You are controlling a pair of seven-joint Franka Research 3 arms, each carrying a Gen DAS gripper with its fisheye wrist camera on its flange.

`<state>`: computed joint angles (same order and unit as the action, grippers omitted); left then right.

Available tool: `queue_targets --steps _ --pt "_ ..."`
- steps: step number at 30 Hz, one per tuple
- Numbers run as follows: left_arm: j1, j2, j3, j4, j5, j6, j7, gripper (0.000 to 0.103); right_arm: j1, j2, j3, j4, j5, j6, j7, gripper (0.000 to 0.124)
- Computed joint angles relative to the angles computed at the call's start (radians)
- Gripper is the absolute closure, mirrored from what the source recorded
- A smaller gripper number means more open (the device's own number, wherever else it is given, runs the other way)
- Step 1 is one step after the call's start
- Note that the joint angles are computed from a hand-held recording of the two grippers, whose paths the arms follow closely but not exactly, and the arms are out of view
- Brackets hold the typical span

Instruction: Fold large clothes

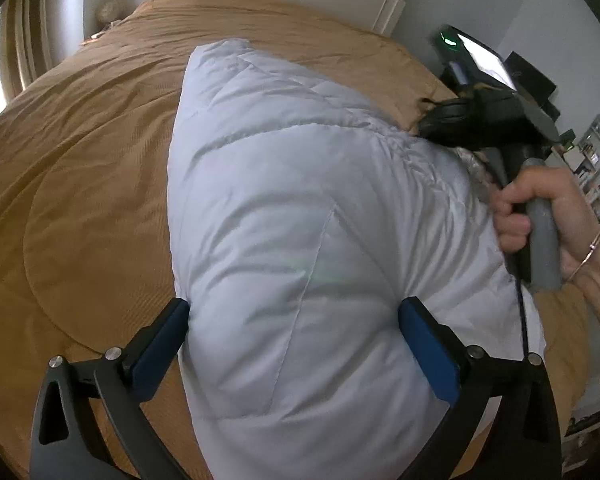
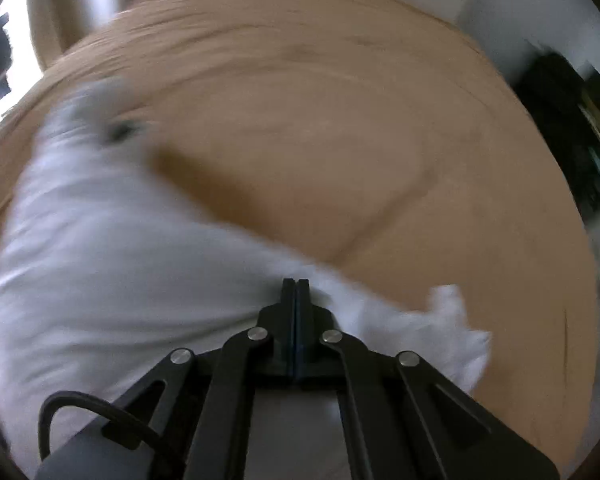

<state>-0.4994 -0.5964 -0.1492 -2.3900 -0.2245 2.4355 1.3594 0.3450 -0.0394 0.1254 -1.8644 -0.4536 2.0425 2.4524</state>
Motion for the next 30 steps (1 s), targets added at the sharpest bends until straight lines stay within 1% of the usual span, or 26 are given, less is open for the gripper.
queue_targets --steps 1,2,4,6,7,9,10,11,12,13,14,15,16,17,18,19,20,21,22,24,25,26,27,28,29,30 --pt "0.0 0.002 0.002 -0.001 -0.002 0.002 -0.001 0.0 -0.011 -0.03 -0.009 -0.031 0.002 -0.001 0.041 0.124" --pt "-0.001 0.001 0.004 -0.003 -0.006 0.004 -0.001 0.0 -0.022 -0.088 -0.018 -0.088 0.024 0.054 0.075 0.123" --pt "-0.005 0.001 0.014 -0.004 -0.018 0.001 0.005 0.0 -0.036 -0.2 -0.01 -0.201 0.051 0.22 0.1 0.122" --pt "-0.005 -0.005 0.015 -0.009 -0.027 0.001 0.002 0.0 -0.036 -0.303 0.027 -0.299 0.048 0.368 0.12 0.122" --pt "-0.003 -0.013 0.011 -0.015 -0.028 0.003 -0.003 0.0 -0.024 -0.36 0.058 -0.351 0.048 0.418 0.121 0.122" --pt "-0.003 -0.025 0.009 -0.028 -0.029 0.013 -0.012 0.0 -0.013 -0.431 0.114 -0.431 0.052 0.479 0.127 0.122" --pt "-0.005 -0.035 0.01 -0.036 -0.032 0.016 -0.017 0.0 -0.01 -0.459 0.155 -0.472 0.046 0.492 0.136 0.122" --pt "-0.009 -0.041 0.014 -0.043 -0.037 0.02 -0.017 0.0 -0.014 -0.485 0.18 -0.513 0.049 0.499 0.14 0.121" --pt "-0.018 -0.046 0.023 -0.051 -0.048 0.025 -0.01 0.0 -0.016 -0.51 0.215 -0.555 0.055 0.49 0.152 0.122" --pt "-0.026 -0.046 0.029 -0.048 -0.055 0.02 -0.004 0.0 -0.024 -0.528 0.251 -0.586 0.056 0.46 0.158 0.122" --pt "-0.034 -0.052 0.035 -0.049 -0.06 0.016 0.009 0.0 -0.045 -0.551 0.3 -0.612 0.027 0.434 0.177 0.123" --pt "-0.034 -0.072 0.031 -0.06 -0.059 0.02 0.01 0.0 -0.087 -0.576 0.374 -0.623 -0.047 0.373 0.219 0.123" --pt "-0.032 -0.088 0.027 -0.07 -0.057 0.025 0.006 0.0 -0.106 -0.586 0.414 -0.619 -0.076 0.315 0.232 0.122" --pt "-0.031 -0.108 0.024 -0.084 -0.055 0.03 -0.001 0.0 -0.11 -0.597 0.432 -0.612 -0.091 0.249 0.244 0.118" --pt "-0.029 -0.137 0.02 -0.108 -0.052 0.039 -0.013 0.0 -0.114 -0.619 0.443 -0.612 -0.099 0.199 0.282 0.118" --pt "-0.033 -0.161 0.019 -0.127 -0.051 0.045 -0.022 0.0 -0.103 -0.633 0.439 -0.612 -0.087 0.182 0.317 0.118" --pt "-0.033 -0.184 0.017 -0.147 -0.047 0.052 -0.035 0.0 -0.086 -0.656 0.426 -0.617 -0.072 0.195 0.355 0.118" --pt "-0.028 -0.215 0.01 -0.173 -0.038 0.055 -0.057 0.0 -0.081 -0.673 0.429 -0.615 -0.075 0.212 0.386 0.118" --pt "-0.031 -0.229 0.015 -0.188 -0.034 0.064 -0.065 0.0 -0.084 -0.668 0.443 -0.6 -0.092 0.226 0.396 0.117" --pt "-0.041 -0.246 0.02 -0.206 -0.022 0.059 -0.081 0.0 -0.067 -0.643 0.455 -0.593 -0.121 0.268 0.365 0.115" --pt "-0.06 -0.242 0.036 -0.209 -0.026 0.051 -0.073 0.0 -0.059 -0.611 0.473 -0.579 -0.125 0.242 0.336 0.115" --pt "-0.086 -0.24 0.058 -0.212 -0.045 0.042 -0.06 0.0 -0.049 -0.589 0.474 -0.578 -0.123 0.221 0.321 0.114" --pt "-0.104 -0.238 0.074 -0.215 -0.064 0.034 -0.05 0.0 -0.038 -0.576 0.465 -0.59 -0.117 0.206 0.319 0.112" --pt "-0.11 -0.239 0.076 -0.22 -0.075 0.026 -0.051 0.0 -0.027 -0.58 0.443 -0.606 -0.1 0.2 0.333 0.11" --pt "-0.107 -0.241 0.071 -0.225 -0.078 0.02 -0.056 0.0 -0.009 -0.598 0.404 -0.618 -0.061 0.21 0.353 0.109" --pt "-0.11 -0.237 0.066 -0.225 -0.077 0.01 -0.052 0.0 -0.004 -0.609 0.392 -0.611 -0.044 0.209 0.369 0.109"
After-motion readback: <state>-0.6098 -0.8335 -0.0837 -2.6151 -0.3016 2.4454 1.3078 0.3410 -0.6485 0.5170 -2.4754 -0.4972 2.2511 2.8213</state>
